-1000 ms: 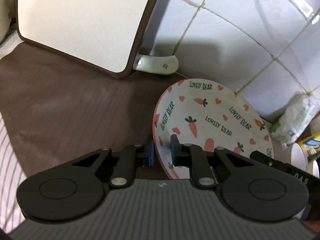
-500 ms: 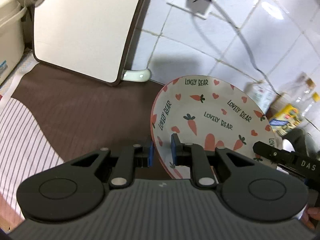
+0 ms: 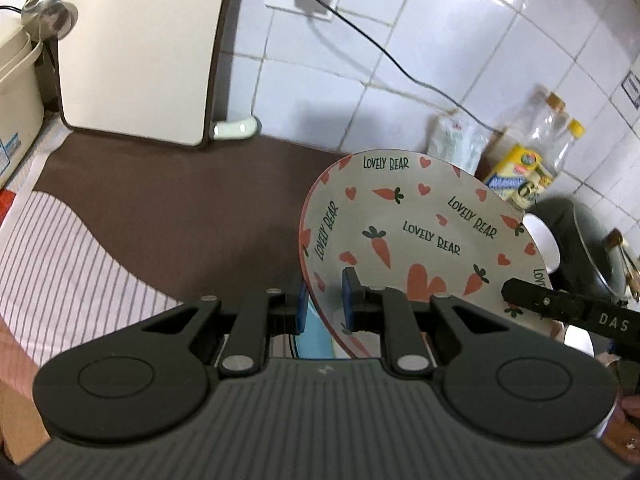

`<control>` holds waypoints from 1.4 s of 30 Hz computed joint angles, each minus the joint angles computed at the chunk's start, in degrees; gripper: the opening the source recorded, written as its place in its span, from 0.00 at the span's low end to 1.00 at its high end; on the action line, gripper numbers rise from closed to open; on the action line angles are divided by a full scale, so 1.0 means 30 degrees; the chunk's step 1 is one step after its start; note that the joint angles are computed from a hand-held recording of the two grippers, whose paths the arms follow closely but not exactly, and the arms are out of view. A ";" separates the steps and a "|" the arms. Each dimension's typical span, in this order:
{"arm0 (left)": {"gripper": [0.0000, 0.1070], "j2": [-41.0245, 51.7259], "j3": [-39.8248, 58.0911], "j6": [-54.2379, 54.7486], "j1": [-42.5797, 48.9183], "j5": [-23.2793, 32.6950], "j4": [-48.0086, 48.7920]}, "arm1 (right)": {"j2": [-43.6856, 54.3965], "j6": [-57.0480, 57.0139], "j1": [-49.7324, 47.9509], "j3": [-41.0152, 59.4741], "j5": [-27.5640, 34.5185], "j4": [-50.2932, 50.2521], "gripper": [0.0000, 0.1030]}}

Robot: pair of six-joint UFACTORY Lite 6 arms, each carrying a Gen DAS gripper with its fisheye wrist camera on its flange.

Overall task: Organize plates and bowls
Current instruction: 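Carry the pink bunny plate and lower it onto the blue egg plate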

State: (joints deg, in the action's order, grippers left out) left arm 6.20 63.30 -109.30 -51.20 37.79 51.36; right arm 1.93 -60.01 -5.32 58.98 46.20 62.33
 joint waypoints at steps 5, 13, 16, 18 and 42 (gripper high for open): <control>0.14 0.0651 -0.0151 -0.0975 -0.0880 -0.0357 -0.0184 | -0.0643 -0.0436 -0.1108 -0.1303 0.0466 -0.0488 0.20; 0.14 0.1062 -0.0663 -0.0940 -0.0897 -0.1603 -0.1142 | 0.0000 -0.1023 -0.1912 -0.2071 0.0502 -0.1227 0.20; 0.14 0.1359 -0.0459 -0.0157 -0.0594 -0.2046 -0.1832 | 0.0544 -0.0655 -0.2077 -0.2037 0.0262 -0.1292 0.20; 0.14 0.1929 -0.0033 0.0637 -0.0375 -0.2318 -0.2578 | 0.0913 -0.0510 -0.2064 -0.1966 0.0062 -0.1431 0.20; 0.14 0.4190 0.1384 0.4316 0.0727 -0.2829 -0.5849 | 0.1736 0.1390 -0.0179 -0.2124 -0.2521 -0.4091 0.20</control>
State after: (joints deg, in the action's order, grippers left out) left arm 18.77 67.45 -96.35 -49.02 29.30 33.81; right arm 7.13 -55.84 -5.86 52.61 38.64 50.06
